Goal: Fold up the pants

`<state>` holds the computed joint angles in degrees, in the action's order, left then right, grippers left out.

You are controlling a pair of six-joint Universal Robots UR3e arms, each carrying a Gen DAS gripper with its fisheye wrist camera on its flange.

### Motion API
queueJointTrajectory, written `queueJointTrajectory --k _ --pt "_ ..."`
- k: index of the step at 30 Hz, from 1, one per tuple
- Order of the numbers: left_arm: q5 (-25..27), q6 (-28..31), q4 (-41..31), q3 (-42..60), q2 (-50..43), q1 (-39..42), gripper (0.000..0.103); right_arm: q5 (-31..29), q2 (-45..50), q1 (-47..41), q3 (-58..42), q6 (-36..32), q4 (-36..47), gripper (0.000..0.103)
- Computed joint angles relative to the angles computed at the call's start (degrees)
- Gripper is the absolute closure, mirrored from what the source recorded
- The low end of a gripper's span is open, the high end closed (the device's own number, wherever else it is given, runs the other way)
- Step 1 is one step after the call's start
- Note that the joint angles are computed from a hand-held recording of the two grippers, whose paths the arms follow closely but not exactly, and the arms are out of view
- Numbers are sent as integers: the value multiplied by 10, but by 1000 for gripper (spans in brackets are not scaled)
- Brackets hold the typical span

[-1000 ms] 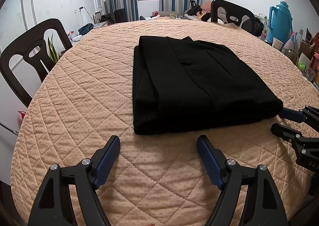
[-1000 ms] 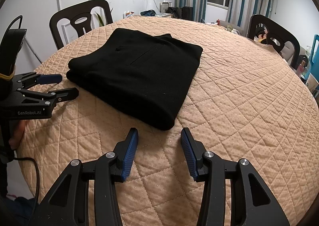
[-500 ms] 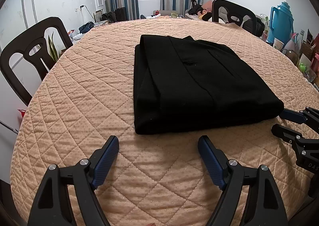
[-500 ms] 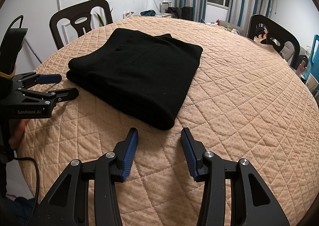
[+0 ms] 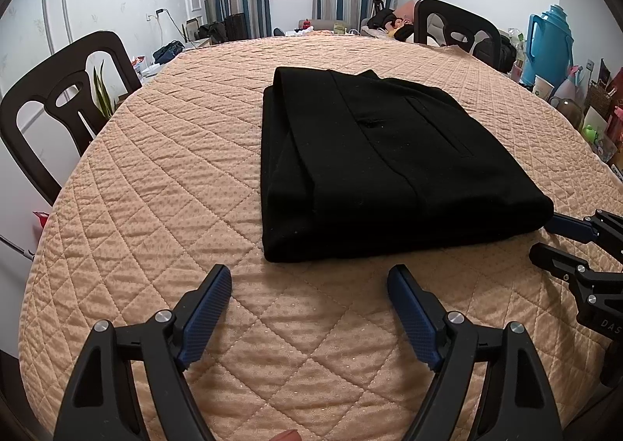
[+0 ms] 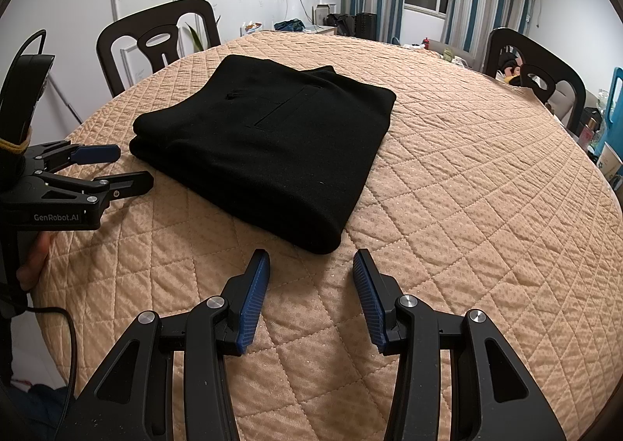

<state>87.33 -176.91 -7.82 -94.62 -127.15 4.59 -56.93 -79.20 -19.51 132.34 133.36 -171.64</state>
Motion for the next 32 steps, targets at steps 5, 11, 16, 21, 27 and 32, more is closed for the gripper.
queueJointTrajectory --k 5,11,16,21,27,32 --pt "0 0 -1 1 0 0 18 0 0 0 0 0 -1 57" --pt "0 0 -1 1 0 0 18 0 0 0 0 0 -1 57" --pt "0 0 -1 1 0 1 18 0 0 0 1 0 -1 57" --pt "-2 1 -1 -1 0 1 18 0 0 0 0 0 -1 57" --pt "-3 2 -1 -1 0 2 17 0 0 0 1 0 -1 57" --pt "-3 3 0 -1 -1 3 17 0 0 0 1 0 -1 57"
